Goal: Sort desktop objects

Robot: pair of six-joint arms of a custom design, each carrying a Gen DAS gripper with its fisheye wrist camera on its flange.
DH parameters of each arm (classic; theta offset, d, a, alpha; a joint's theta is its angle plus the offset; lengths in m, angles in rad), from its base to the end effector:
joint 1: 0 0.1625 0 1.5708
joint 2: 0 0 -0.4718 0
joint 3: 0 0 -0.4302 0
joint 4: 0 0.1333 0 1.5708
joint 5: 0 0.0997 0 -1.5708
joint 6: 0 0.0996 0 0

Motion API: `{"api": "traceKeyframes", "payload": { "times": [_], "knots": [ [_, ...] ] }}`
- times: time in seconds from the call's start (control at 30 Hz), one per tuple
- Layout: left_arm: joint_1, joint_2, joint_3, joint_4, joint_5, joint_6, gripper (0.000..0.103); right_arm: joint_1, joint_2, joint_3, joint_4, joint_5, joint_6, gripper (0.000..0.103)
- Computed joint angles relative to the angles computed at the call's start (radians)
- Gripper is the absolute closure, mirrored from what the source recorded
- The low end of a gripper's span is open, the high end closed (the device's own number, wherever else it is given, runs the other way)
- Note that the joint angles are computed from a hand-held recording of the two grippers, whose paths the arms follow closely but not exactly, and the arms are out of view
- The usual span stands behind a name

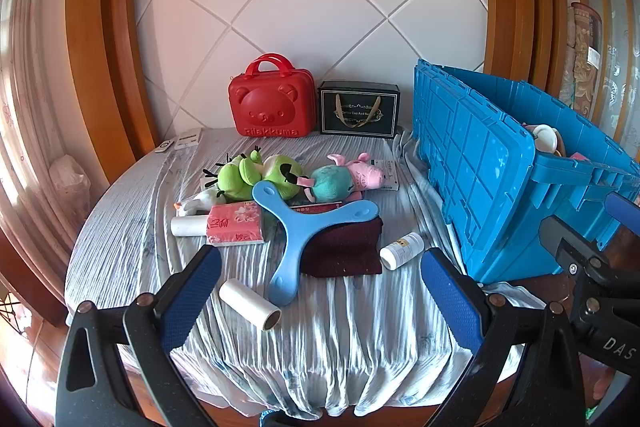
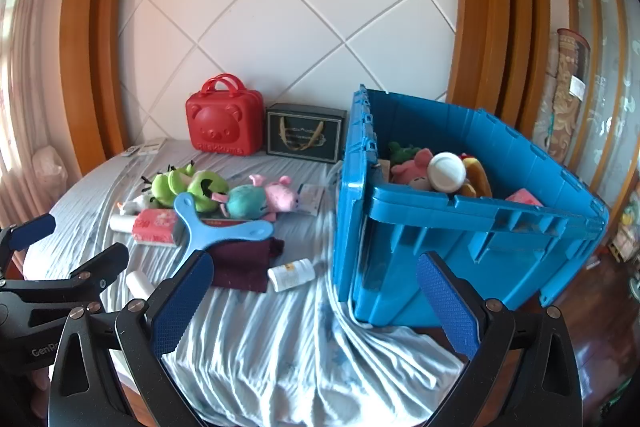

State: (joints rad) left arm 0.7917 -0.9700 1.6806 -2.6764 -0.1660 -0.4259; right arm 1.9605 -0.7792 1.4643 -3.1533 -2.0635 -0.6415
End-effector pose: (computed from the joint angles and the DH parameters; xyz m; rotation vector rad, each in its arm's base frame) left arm -0.3209 -0.6545 0.2942 0.0166 1.8879 -1.1998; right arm 0.3835 -0.7069 0.2450 0.9127 -2.1883 1.0500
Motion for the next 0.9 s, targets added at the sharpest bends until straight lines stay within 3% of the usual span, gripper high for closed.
{"api": "traceKeyframes", "payload": {
  "times": [0.9],
  "knots": [
    [0.026,-0.035,0.022,0.038,-0.055,-0.018,0.002,0.011,0.042,-0.032,0.012,-0.062,0.040,0.000]
  ]
}}
